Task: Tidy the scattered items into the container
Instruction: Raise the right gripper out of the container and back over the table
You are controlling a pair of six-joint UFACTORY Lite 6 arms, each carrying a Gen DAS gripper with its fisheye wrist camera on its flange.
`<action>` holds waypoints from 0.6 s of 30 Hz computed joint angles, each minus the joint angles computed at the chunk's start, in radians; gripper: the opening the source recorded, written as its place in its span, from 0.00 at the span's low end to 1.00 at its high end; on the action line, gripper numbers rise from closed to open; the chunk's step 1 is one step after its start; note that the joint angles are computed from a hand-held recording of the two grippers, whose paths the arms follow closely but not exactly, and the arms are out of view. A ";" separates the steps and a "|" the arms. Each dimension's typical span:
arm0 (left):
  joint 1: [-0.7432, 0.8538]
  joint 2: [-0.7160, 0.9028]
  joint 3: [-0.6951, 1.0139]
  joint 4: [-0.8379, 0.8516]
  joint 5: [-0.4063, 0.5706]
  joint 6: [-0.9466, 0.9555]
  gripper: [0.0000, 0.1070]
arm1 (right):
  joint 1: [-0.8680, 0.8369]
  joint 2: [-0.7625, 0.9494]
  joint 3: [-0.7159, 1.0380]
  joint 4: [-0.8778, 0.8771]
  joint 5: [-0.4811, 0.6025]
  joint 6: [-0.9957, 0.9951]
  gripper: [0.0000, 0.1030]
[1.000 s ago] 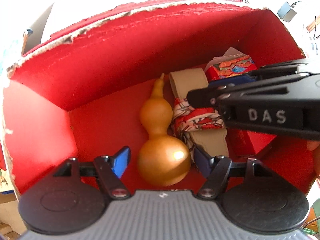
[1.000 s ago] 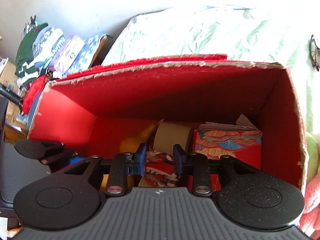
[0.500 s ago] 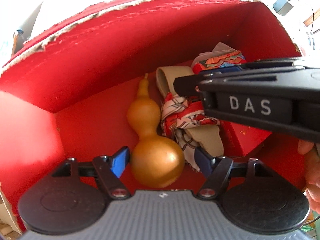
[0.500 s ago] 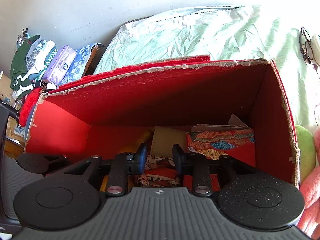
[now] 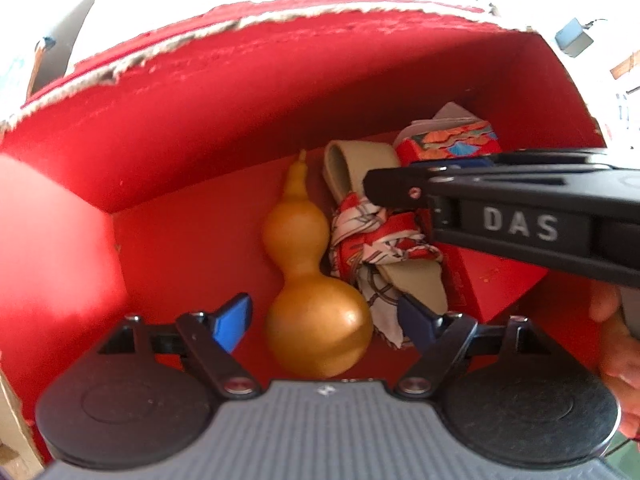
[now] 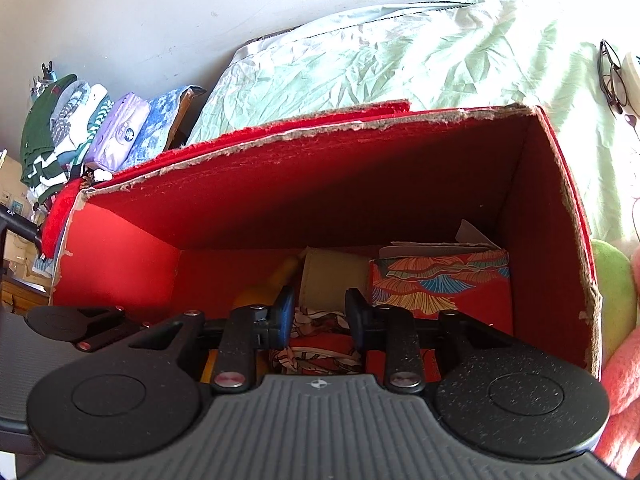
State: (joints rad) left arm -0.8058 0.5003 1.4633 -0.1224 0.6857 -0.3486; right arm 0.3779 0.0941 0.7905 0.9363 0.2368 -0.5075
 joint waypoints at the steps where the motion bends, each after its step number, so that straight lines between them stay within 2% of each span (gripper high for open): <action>1: 0.002 -0.016 -0.010 -0.006 -0.001 0.013 0.81 | 0.000 -0.003 -0.003 0.005 -0.001 -0.005 0.31; 6: 0.039 -0.114 -0.090 -0.112 -0.016 0.146 0.84 | -0.006 -0.004 -0.005 0.038 0.000 -0.044 0.31; 18: -0.007 -0.123 -0.101 0.042 -0.036 0.002 0.84 | -0.018 0.008 0.002 0.090 0.014 -0.110 0.30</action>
State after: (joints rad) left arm -0.8130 0.3775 1.3619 -0.0802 0.6500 -0.3466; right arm 0.3603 0.1024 0.7923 1.0261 0.2504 -0.6177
